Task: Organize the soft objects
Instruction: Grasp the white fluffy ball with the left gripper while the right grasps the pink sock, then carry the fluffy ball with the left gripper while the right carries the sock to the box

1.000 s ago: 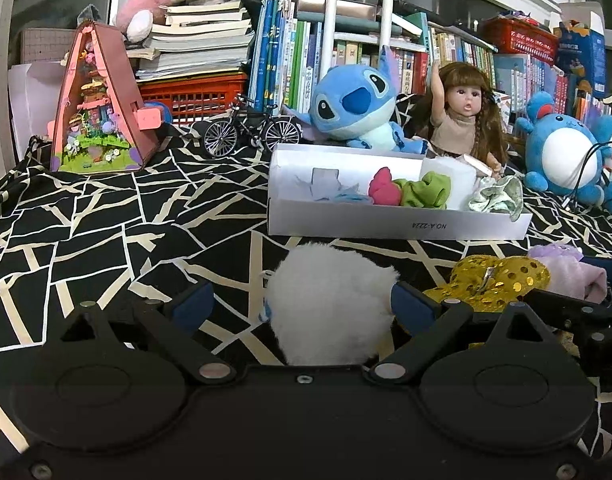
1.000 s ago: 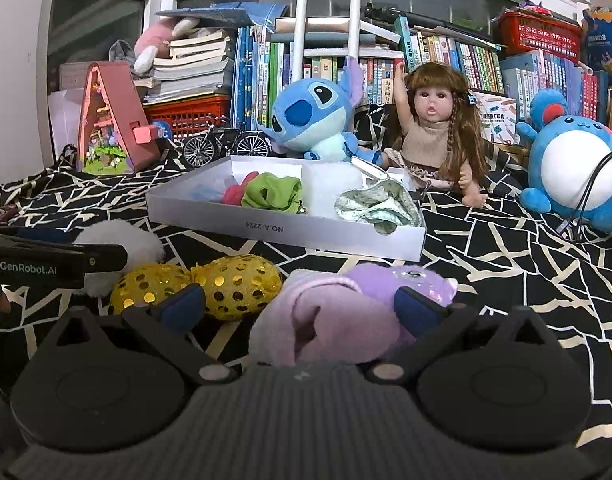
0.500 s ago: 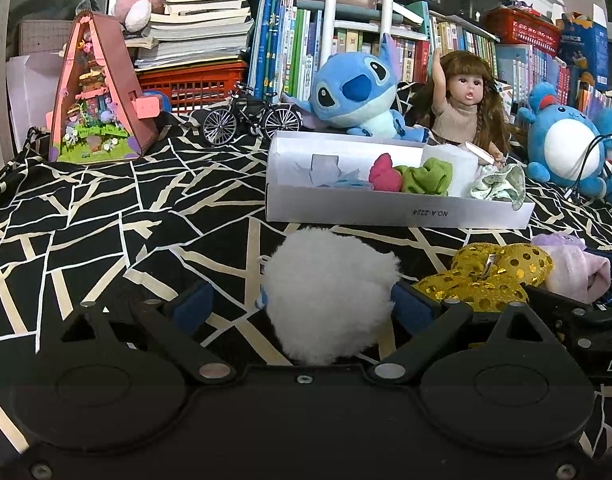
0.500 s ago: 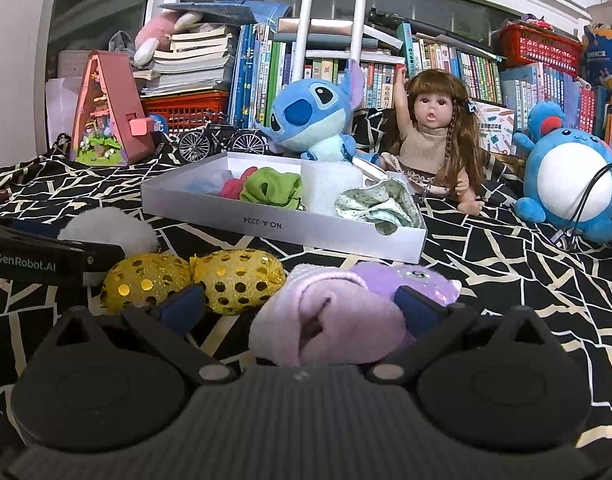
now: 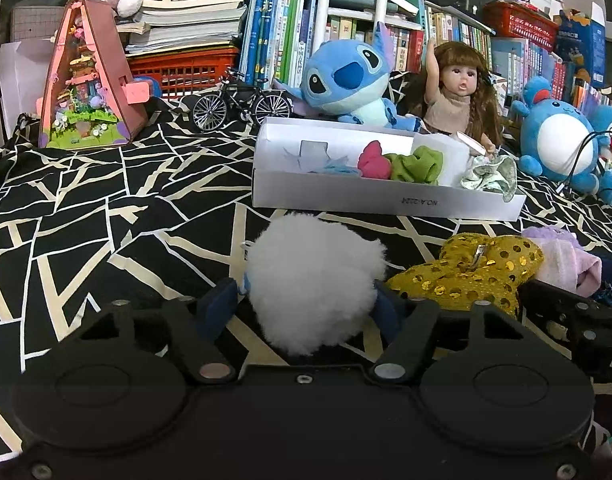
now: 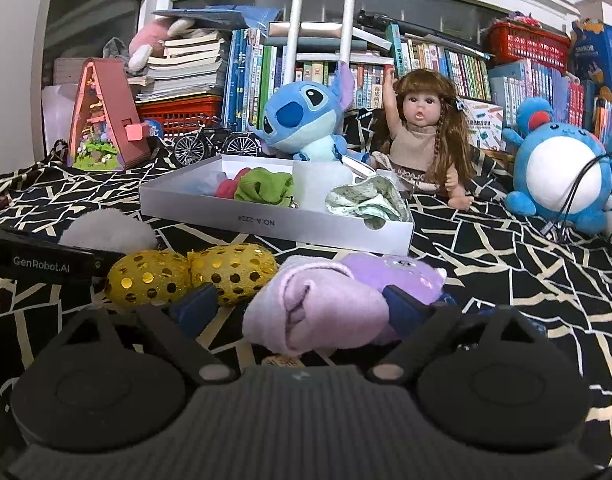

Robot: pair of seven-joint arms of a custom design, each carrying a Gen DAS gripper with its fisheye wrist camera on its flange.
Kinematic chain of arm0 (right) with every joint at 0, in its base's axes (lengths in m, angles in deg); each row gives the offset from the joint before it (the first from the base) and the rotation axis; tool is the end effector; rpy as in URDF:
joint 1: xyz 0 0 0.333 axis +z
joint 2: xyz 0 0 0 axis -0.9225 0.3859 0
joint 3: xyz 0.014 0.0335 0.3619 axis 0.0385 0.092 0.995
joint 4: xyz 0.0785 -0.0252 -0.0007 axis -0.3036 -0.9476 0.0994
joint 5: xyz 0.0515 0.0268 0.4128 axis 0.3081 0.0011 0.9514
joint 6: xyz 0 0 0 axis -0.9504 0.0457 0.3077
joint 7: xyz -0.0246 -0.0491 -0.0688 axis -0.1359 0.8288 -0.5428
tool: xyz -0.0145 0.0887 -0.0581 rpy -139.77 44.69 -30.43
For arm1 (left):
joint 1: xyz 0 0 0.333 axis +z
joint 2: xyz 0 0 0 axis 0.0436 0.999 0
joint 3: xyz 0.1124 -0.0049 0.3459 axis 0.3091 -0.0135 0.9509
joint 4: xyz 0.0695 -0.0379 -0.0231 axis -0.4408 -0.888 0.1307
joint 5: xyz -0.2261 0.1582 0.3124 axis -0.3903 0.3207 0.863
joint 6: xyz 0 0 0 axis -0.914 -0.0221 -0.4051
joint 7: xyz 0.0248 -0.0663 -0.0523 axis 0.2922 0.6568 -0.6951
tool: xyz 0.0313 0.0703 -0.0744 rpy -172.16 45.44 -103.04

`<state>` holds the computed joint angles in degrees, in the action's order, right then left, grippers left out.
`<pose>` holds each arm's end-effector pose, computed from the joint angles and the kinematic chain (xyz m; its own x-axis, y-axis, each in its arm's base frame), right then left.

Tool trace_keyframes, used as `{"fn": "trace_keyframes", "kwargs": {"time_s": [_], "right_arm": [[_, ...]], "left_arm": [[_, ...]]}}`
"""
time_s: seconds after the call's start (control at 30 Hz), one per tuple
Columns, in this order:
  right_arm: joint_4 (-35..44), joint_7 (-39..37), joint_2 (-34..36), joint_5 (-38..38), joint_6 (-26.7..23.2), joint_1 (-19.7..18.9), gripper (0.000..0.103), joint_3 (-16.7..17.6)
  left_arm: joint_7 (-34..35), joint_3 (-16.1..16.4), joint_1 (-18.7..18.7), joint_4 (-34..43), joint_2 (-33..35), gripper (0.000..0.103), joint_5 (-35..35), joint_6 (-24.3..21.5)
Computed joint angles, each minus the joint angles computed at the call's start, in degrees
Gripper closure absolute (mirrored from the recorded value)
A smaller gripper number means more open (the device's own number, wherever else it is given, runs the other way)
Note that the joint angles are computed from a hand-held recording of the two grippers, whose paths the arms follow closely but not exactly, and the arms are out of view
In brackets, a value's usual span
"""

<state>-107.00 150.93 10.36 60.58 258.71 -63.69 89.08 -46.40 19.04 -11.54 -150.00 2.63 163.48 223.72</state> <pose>0.6315 0.1093 0.4303 0.2551 -0.9663 0.0344 -0.4364 -0.1468 -0.8877 0.6324 -0.2806 0.4059 0.0269 -0.9950 0.0960 -0.5355 -0.0954 -0.8391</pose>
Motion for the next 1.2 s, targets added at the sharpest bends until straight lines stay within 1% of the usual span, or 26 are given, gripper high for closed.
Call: {"fn": "trace_keyframes", "kwargs": {"time_s": [0.07,0.1,0.13,0.2,0.27,0.37,0.47,0.53,0.67,0.9,1.13,1.2], "right_arm": [[0.2,1.0,0.1,-0.7,-0.3,-0.9,0.014,0.7],[0.2,1.1,0.1,-0.7,-0.4,-0.8,0.015,0.6],[0.2,1.0,0.1,-0.7,-0.5,-0.8,0.019,0.6],[0.2,0.9,0.0,-0.8,-0.6,-0.7,0.026,0.5],[0.2,0.8,0.0,-0.6,-0.7,-0.5,0.038,0.4],[0.2,1.5,-0.1,-0.3,-0.5,-0.8,0.044,0.7],[0.4,4.5,-0.3,-2.5,-0.7,-3.0,0.049,2.4],[0.4,5.2,-0.4,-3.0,-0.5,-3.1,0.05,2.3],[0.2,4.5,-0.8,-2.2,0.2,-1.6,0.052,0.9],[0.4,5.1,-1.2,-2.0,0.7,-1.4,0.053,0.5],[0.9,4.7,-1.5,-1.3,2.7,-0.8,0.053,-0.7],[1.6,5.4,-1.4,-1.8,2.6,-1.3,0.053,-0.4]], "left_arm": [[0.4,0.0,-0.1,0.0,0.0,0.046,-0.1,-0.1],[0.8,0.0,-0.2,0.0,0.0,0.048,-0.3,-0.2],[1.1,0.0,-0.2,0.0,0.0,0.048,-0.5,-0.4],[1.3,0.0,-0.4,0.0,0.0,0.049,-0.8,-0.5],[1.3,0.1,-0.4,0.0,0.0,0.05,-1.2,-0.6],[1.7,0.2,-0.5,0.0,-0.1,0.05,-2.1,-0.3],[1.8,0.4,-0.5,-0.1,-0.3,0.05,-2.5,0.0],[1.7,0.5,-0.7,-0.2,-0.5,0.05,-2.5,-0.2],[1.4,0.6,-0.8,-0.2,-0.9,0.05,-2.1,-0.7],[0.9,0.4,-0.6,-0.1,-1.5,0.05,-2.2,-1.4],[1.3,0.8,-0.2,0.9,-1.8,0.05,-3.0,-1.3],[1.2,0.9,-0.1,1.4,-1.8,0.05,-2.9,-1.2]]}}
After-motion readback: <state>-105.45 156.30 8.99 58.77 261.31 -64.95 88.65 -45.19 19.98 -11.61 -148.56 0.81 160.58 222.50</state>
